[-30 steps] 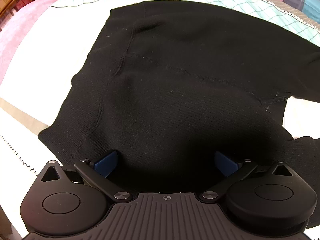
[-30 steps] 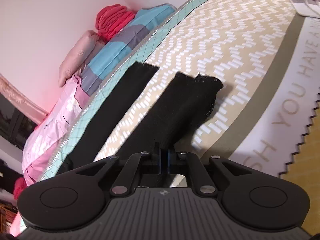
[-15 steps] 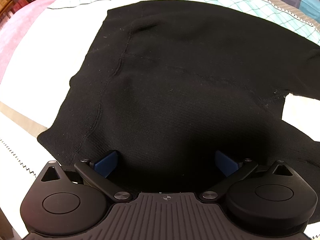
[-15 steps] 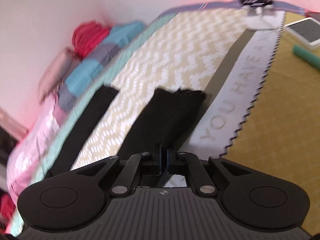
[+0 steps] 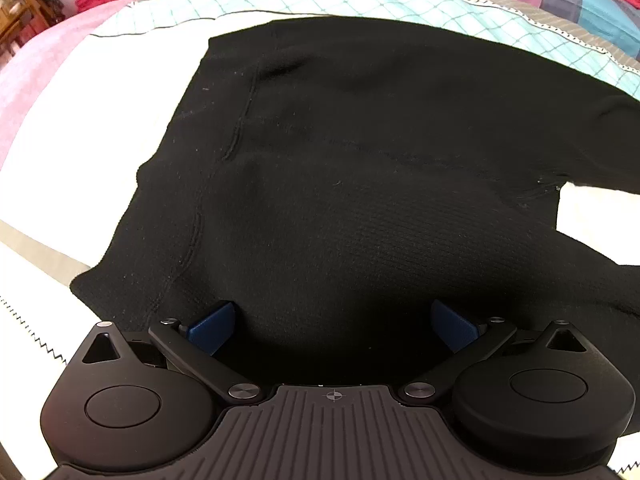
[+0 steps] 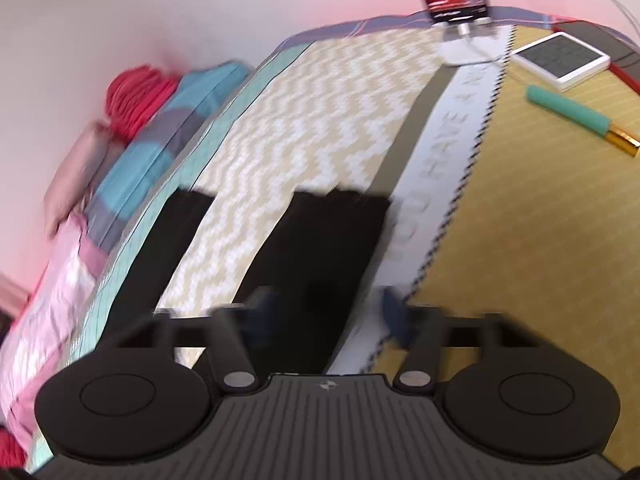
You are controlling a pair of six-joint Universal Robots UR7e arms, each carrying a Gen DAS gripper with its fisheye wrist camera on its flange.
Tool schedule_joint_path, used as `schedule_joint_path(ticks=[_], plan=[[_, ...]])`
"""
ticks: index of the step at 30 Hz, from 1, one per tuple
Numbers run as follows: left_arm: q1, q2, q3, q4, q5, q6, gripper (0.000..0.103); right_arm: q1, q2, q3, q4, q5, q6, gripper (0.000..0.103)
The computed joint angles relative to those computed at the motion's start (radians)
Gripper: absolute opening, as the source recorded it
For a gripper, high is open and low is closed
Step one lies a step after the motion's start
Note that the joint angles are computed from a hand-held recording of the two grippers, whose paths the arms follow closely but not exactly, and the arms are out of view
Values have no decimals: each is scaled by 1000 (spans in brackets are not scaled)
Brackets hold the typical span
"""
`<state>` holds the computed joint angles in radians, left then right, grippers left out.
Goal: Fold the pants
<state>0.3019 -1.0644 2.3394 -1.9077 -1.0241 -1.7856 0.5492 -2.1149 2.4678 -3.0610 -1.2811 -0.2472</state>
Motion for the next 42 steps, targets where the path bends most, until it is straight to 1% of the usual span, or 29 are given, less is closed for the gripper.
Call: schedule_joint_path(ticks=[2,4,5,6,7,8,9,10,11,13,15,16,18,21,23,24,25,26,27,28,29,32,34,35,36,38,39,41,42], plan=[[-9,1,3,2,2,-6,103,43,12,7,6,-57,-27,72],[-18,5,3,4,3,-10,103,98,46,10,-37,-129,-80,72],[-19,5,3,5,3,-9,103,133,74,1,-64,-181,-119,60],[-22,3,4,5,3,-8,103,171,111,-9,-116,-254,-137,48],[-23,1,5,5,2,-7,103,200,139,-24,-148,-326,-113,28],[-22,1,4,6,4,-4,103,212,147,-44,-146,-372,-47,28],[-24,1,4,5,3,-1,103,209,136,-53,-135,-379,7,32],[-27,0,6,3,3,0,103,204,120,-49,-145,-372,20,42],[-33,-1,10,1,3,0,103,214,108,-35,-173,-372,-8,56],[-45,2,14,0,6,-5,103,247,84,10,-215,-377,-140,68],[-54,8,13,4,8,-14,103,274,31,65,-166,-340,-284,69],[-63,13,12,4,5,-22,103,287,5,90,-131,-318,-344,71],[-72,18,11,8,5,-29,103,338,-20,141,-100,-299,-452,75],[-73,17,13,11,9,-30,103,454,0,188,-70,-314,-621,77],[-77,17,12,12,6,-32,103,538,59,211,-113,-364,-711,77],[-71,14,14,12,9,-28,103,571,89,210,-104,-391,-738,75],[-70,13,14,13,10,-27,103,587,113,202,-83,-410,-749,66],[-70,13,14,13,10,-27,103,603,146,192,-70,-446,-743,37],[-71,13,14,13,10,-26,103,614,177,174,-40,-493,-724,17],[-70,11,15,13,11,-22,103,606,170,166,-7,-498,-713,9],[-71,6,17,9,9,-16,103,582,130,161,43,-467,-726,7],[-82,-17,40,-17,9,14,103,545,23,136,205,-451,-742,6],[-95,-29,51,-24,4,32,103,532,-12,115,280,-460,-713,7],[-102,-38,53,-19,-2,37,103,548,-16,113,285,-476,-694,7],[-109,-47,56,-15,-6,36,103,567,-19,127,258,-487,-690,8],[-128,-69,67,-9,-7,39,103,632,17,159,146,-509,-696,17],[-131,-73,70,-6,-9,48,103,664,34,170,110,-506,-704,19],[-136,-80,79,-4,-22,67,103,715,37,180,140,-465,-723,35],[-142,-89,89,-12,-26,68,103,748,51,179,171,-453,-730,37]])
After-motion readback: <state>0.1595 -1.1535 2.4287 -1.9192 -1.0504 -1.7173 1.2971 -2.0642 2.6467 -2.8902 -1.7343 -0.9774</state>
